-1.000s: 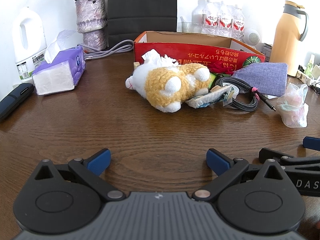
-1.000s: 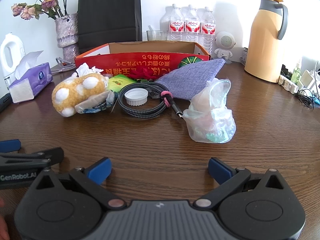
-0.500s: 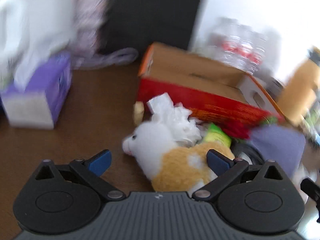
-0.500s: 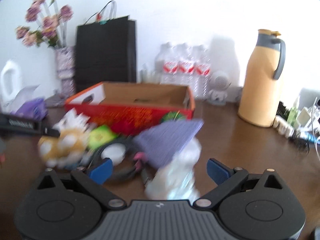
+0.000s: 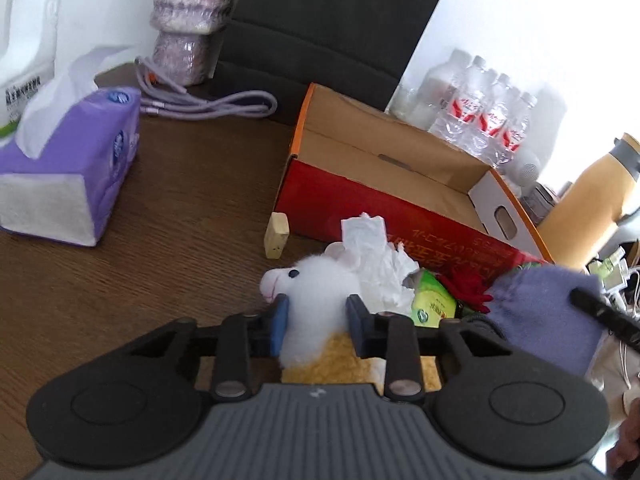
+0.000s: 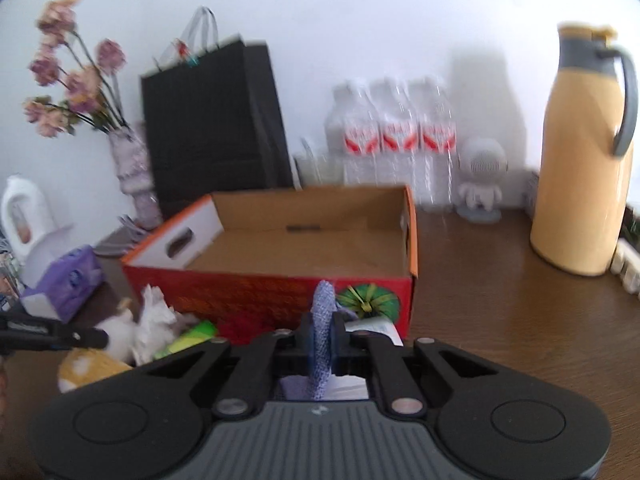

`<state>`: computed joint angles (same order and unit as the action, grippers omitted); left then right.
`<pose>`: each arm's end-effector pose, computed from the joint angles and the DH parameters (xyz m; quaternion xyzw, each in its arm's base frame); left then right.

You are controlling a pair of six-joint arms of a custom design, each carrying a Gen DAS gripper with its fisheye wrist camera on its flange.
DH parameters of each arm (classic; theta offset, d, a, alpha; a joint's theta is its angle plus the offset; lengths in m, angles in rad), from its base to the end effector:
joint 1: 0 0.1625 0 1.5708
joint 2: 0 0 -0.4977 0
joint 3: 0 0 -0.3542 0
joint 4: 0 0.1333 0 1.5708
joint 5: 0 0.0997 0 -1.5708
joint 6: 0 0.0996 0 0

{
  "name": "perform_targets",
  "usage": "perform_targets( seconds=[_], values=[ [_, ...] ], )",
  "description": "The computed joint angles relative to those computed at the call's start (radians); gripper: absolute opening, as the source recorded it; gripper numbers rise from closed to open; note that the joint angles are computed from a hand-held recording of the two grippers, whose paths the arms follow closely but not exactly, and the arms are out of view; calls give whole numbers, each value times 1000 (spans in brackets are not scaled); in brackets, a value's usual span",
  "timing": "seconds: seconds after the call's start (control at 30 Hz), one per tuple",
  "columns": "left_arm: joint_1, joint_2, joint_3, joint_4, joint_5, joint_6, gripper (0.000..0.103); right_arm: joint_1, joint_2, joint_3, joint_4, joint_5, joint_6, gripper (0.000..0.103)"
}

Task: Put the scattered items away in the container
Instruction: 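Grasp the plush sheep with the left tool while the right tool grasps the purple pouch, then carry sheep and pouch into the cardboard box and open both tools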

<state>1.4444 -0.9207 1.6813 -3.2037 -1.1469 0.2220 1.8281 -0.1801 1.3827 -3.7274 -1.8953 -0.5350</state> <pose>0.0857 -0.7079 0.3325 0.0661 0.8881 -0.4034 0.2102 0.2895 -0.7012 -0.0521 0.2699 -0.8374 0.4289 0.2048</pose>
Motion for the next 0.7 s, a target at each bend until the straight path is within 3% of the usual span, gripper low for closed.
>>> perform_targets(
  seconds=[0.1, 0.13, 0.27, 0.33, 0.4, 0.43, 0.47, 0.5, 0.6, 0.67, 0.7],
  values=[
    [-18, -38, 76, -89, -29, 62, 16, 20, -36, 64, -73, 46, -19, 6],
    [-24, -53, 100, -120, -45, 80, 0, 27, -47, 80, -100, 58, -30, 6],
    [-40, -98, 130, -183, -122, 115, 0, 42, -98, 100, -121, 132, -33, 6],
    [-37, -97, 95, -111, -128, 110, 1, 47, -101, 62, -108, 135, -45, 6],
    [-32, -71, 55, -49, -79, 74, 21, 52, -91, 11, -87, 107, -54, 6],
    [-34, -50, 30, -1, -28, 76, 54, 51, -89, -4, -73, 105, -48, 6],
    [-34, -27, 2, 41, 8, 80, 78, 50, -87, -16, -58, 106, -44, 6],
    [-32, -9, -20, 72, 22, 87, 82, 51, -84, -27, -46, 105, -43, 6],
    [-32, 49, -97, 173, 96, 66, 73, 49, -75, -36, -11, 99, -40, 6],
    [-26, 65, -106, 168, 113, 80, 46, 46, -67, -34, 5, 90, -43, 6],
    [-21, 64, -95, 147, 99, 97, 45, 45, -64, -33, 10, 84, -47, 6]
  ],
)
